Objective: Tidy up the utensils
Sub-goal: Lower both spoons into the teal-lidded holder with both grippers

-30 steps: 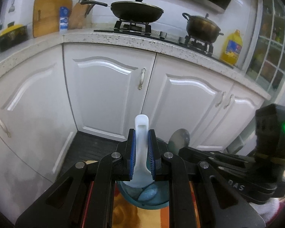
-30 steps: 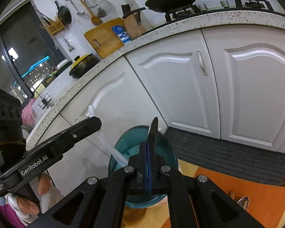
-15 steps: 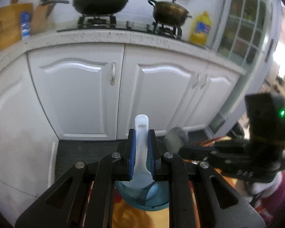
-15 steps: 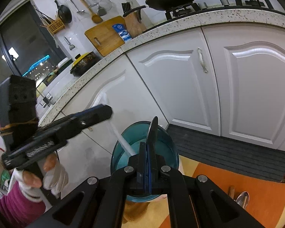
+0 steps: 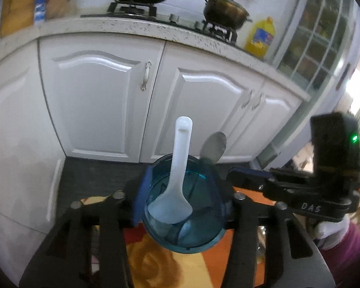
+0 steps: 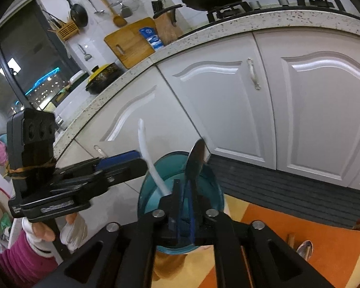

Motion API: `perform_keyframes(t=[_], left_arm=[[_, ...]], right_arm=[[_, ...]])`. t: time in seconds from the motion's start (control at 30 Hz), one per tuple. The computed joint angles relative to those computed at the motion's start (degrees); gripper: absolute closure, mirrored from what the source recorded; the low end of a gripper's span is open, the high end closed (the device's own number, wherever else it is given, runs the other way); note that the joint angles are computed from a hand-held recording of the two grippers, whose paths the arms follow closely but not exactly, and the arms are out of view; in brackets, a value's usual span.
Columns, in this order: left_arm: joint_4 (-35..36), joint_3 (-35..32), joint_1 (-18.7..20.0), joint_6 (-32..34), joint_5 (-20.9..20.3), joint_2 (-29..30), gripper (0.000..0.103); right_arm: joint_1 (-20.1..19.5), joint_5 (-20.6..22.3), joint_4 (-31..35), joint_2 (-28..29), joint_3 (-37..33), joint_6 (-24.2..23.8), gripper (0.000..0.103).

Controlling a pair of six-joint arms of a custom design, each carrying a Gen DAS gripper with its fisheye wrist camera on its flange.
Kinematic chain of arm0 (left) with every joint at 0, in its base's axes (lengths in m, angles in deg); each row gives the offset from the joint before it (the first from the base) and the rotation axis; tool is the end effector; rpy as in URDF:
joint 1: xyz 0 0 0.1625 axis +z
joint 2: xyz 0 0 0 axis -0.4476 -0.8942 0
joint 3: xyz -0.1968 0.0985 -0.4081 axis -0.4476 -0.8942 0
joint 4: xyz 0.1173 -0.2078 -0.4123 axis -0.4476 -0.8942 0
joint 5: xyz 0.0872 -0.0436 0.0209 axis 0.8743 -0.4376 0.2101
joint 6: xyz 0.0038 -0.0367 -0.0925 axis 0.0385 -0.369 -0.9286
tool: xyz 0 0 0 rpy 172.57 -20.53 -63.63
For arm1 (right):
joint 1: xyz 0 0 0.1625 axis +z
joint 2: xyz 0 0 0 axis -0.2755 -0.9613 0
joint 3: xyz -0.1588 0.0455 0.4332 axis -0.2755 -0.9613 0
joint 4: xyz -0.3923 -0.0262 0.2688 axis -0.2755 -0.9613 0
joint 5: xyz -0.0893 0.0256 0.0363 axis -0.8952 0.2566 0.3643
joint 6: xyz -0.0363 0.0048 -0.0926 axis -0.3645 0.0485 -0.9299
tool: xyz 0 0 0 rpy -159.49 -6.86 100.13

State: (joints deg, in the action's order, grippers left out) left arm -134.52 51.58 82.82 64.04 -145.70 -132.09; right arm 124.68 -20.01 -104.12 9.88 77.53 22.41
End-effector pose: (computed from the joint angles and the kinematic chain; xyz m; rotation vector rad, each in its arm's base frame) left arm -0.2322 -0.6367 0.2869 1.0077 2.6970 -0.6532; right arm 0.3102 -0.5914 0.1900 0.4140 -2.7400 0.9989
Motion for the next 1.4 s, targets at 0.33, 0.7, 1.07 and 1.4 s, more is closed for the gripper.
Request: perform_keyframes(t=[0.33, 0.7, 1.07, 1.4], left_arm=[[-0.7, 1.3, 0.0, -3.9, 2.3, -0.5, 0.055], [-1.7, 1.7, 0.9, -6.3, 3.5, -1.9, 0.055], [-1.9, 2.3, 1.6, -7.3, 3.3, -4.3, 0.055], [-2.0, 3.0, 1.7, -9.0, 2.5, -5.5, 0.055]], right_arm=[[1.2, -0.3, 1.9, -0.2, 0.1, -2.8, 0.077], [0.5, -1.8, 6.6, 4.6, -4.4, -4.4, 0.084], [-0.3, -1.2, 7.1, 6.6, -6.6, -3.9, 0.099], [4.7, -14.7, 6.1, 9.2, -7.8, -5.1, 0.101]])
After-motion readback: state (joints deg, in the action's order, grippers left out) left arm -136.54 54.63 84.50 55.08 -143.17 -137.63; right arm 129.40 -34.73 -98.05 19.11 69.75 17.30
